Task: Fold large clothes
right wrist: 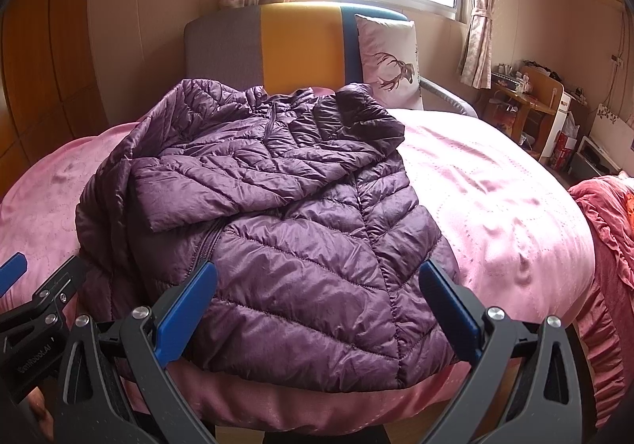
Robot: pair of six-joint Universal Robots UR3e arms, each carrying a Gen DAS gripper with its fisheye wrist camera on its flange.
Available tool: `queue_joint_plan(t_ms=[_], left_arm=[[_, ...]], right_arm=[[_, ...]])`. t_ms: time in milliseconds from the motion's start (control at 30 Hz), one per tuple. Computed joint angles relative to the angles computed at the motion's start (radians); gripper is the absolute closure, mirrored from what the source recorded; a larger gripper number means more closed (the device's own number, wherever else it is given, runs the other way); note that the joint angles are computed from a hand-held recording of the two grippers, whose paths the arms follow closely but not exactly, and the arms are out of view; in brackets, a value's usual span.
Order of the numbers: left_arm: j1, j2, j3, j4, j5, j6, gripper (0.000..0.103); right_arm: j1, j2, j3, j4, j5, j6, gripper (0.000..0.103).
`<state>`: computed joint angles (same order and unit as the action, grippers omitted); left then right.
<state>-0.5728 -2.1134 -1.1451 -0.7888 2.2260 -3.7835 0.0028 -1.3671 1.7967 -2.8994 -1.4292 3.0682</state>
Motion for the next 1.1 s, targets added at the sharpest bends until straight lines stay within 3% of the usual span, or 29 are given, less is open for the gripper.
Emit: queue_joint_plan(t_ms=[1100], left_arm=[[0.000,0.005,-0.006,0.003,-0.002,0.005,0.003]], right_arm=[[-0.011,-0.012,0.022,-0.008,0.026,-0.006,0.002]])
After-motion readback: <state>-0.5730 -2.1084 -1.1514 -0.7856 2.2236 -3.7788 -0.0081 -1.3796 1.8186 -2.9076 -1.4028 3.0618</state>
